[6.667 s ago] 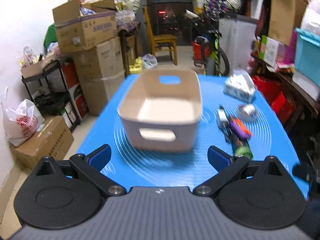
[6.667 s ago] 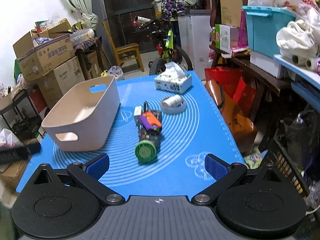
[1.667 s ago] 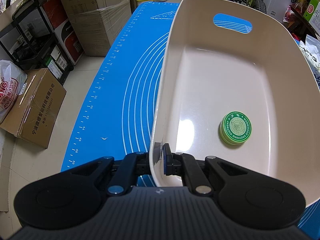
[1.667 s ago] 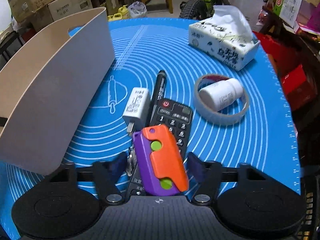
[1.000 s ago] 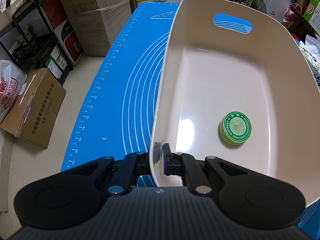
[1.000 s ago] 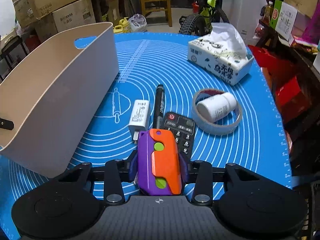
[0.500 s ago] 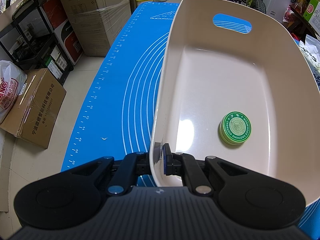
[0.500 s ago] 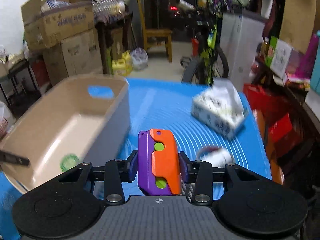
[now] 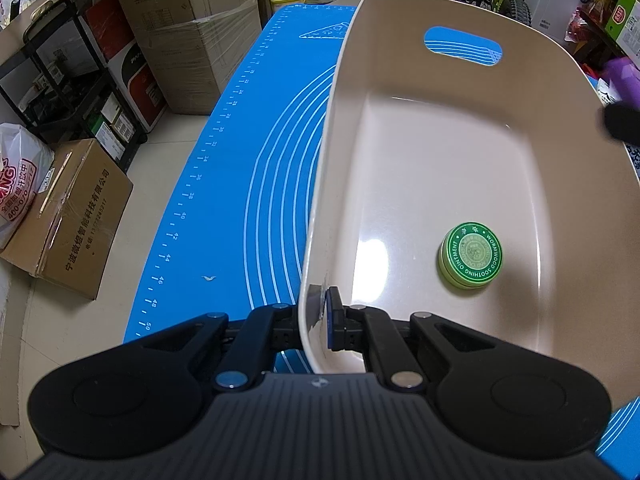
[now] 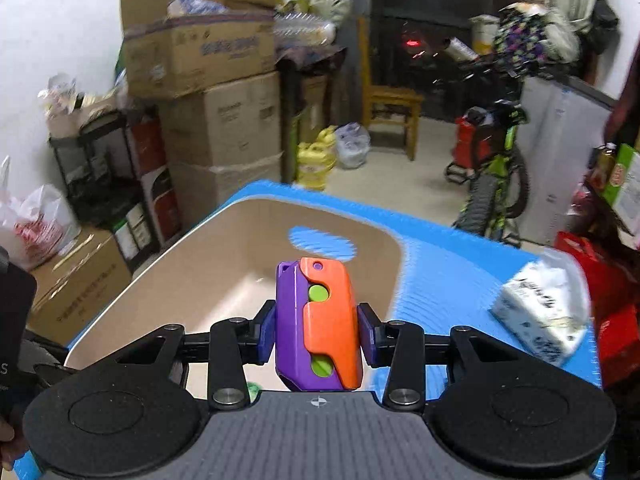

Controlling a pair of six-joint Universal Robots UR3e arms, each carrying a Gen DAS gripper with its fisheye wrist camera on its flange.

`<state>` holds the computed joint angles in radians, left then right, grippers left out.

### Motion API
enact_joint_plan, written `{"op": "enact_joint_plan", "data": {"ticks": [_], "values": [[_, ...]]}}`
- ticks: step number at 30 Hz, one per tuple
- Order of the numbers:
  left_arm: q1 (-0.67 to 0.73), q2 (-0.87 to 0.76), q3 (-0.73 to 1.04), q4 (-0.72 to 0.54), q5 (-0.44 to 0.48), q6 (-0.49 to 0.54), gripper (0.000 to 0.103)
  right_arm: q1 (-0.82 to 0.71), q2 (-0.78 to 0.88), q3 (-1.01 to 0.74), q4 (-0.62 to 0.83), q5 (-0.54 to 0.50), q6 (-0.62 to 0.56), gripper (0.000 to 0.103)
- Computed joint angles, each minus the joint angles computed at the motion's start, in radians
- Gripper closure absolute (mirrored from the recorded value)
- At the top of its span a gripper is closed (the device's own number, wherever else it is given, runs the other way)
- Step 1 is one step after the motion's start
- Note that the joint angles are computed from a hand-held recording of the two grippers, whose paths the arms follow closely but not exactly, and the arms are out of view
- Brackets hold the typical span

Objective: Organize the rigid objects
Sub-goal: 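Carry the toy knife into the bin with the right tool and release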

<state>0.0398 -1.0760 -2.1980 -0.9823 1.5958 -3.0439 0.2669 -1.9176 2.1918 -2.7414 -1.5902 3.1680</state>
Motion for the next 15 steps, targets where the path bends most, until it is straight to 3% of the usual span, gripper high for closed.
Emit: {"op": "enact_joint_plan", "data": {"ticks": [9,15], "values": [[-0.006,-0.005,-0.003,0.008,0.005,0.0,0.095,0.149,0.273,-0.158,0.074,-0.064,0.01,0.053],[-0.012,-0.012,-0.003,0.015,0.009,-0.002,0.095,0.186,0.351,-0.235,0.197,-0.069,0.031,0.053]]}}
